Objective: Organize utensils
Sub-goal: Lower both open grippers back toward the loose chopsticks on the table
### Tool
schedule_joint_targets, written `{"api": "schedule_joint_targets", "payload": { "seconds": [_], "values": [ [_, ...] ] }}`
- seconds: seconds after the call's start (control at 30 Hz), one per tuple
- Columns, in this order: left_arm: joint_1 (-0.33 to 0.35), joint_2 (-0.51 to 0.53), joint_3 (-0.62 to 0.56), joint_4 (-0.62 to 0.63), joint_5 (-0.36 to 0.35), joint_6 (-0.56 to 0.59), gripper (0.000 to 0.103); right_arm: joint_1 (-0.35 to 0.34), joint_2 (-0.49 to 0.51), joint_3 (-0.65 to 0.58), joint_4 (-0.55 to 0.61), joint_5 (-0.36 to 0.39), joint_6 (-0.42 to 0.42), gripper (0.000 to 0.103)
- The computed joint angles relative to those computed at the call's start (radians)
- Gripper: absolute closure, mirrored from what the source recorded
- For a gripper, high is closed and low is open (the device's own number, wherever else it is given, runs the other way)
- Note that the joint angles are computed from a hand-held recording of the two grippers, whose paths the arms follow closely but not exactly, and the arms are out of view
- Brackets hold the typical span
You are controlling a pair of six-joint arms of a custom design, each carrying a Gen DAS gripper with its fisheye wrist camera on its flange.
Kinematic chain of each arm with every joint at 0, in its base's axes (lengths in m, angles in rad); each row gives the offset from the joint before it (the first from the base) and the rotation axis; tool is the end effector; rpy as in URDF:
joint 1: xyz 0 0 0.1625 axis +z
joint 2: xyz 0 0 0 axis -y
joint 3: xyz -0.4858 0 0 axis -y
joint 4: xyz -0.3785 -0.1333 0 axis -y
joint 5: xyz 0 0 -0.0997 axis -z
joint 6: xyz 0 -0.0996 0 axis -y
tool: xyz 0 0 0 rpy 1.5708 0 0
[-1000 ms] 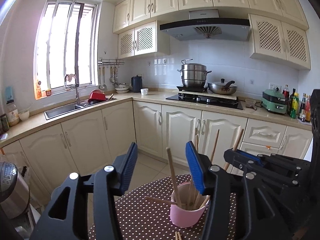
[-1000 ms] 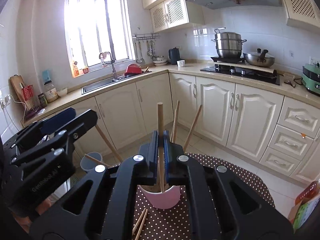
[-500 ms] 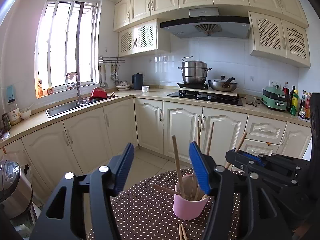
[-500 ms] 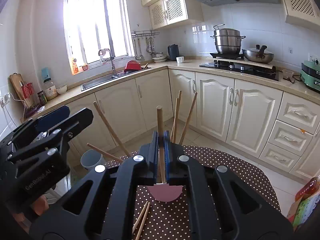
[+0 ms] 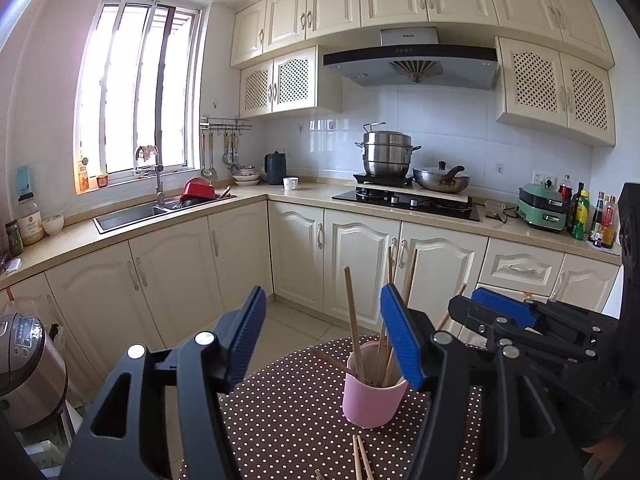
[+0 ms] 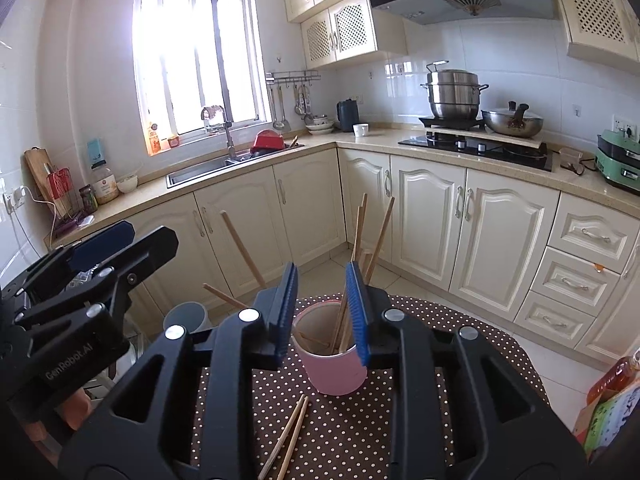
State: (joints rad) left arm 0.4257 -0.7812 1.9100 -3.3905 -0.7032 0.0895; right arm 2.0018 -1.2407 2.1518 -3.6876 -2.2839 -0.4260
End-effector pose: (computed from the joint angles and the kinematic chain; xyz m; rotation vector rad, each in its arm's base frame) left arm -0.4826 -0.4486 0.1763 1.0645 2.1918 -1.3080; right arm 0.2689 -0.4216 0.3892 0.3761 -2.0965 1.4221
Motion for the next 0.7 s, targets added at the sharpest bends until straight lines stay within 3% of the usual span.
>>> {"api": "schedule_joint_targets", "payload": {
  "seconds": [0.2,0.33,0.7],
  "values": [
    [-0.028,-0.038,0.052,0.008,0.016,-0.027,0.043,0.039,-0.011,0.021,-0.02,-0.024,-0.005,0.077],
    [-0.041,-0.065,0.09,0.021,0.022,-0.061,0.042,0.061,-0.019,0.039,-0.037,-0.041,-0.008,0.057],
    [-0.057,-0.145,0.196,0.108,0.003,-0.197,0.042,0.108,-0.021,0.108,-0.084,-0.093,0.005,0.057]
  ]
}}
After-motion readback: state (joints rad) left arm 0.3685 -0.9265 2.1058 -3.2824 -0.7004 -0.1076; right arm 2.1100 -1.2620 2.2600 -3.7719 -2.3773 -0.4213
